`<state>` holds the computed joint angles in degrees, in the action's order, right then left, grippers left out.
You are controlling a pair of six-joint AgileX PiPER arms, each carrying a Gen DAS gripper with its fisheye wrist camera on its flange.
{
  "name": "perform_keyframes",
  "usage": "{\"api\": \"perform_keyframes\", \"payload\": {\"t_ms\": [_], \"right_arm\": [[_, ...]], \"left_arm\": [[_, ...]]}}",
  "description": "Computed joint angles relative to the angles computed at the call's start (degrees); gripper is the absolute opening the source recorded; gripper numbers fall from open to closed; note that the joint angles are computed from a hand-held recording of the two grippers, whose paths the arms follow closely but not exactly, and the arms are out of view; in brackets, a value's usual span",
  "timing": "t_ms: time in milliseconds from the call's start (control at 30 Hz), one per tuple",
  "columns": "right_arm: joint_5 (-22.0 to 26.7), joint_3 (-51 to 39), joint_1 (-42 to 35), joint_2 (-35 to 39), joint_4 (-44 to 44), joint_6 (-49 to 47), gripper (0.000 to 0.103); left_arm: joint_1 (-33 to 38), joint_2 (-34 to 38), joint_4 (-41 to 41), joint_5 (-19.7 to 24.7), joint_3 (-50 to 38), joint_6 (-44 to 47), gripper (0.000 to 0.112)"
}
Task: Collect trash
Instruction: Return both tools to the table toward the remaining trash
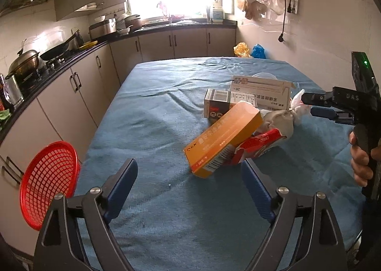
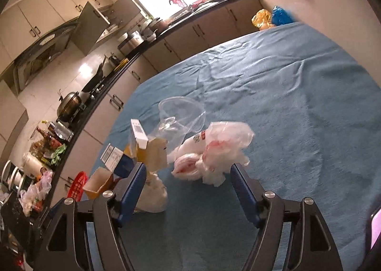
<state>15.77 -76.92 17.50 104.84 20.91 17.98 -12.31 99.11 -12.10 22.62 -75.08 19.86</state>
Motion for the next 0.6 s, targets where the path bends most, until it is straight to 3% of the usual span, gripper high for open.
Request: {"api": "perform_keyframes", "payload": {"t_ms": [133, 367, 467, 600], "right_arm": [[2.2, -2.5, 1.0, 1.8, -7.6, 6.2, 0.077], [3.2, -3.0, 1.6, 2.3, -24.3, 23.3, 0.077], [5.6, -4.5, 1.8, 3.5, -28.8, 27.6, 0.077], [6.5, -5.0, 1.0, 4.7, -30.3, 30.5, 0.077]], "left_arm": [[-0.3, 1.8, -1.4, 0.7, -1.6, 3.5, 0.089], [-2.2, 6.1, 2.9, 0.5, -6.3, 4.6, 0.089], [-3.1, 9.0, 7.9, 0.5, -9.1, 1.6, 0.09], [-3.3, 12.0, 7.5, 1.0, -12.2, 2.7, 0.09]]}}
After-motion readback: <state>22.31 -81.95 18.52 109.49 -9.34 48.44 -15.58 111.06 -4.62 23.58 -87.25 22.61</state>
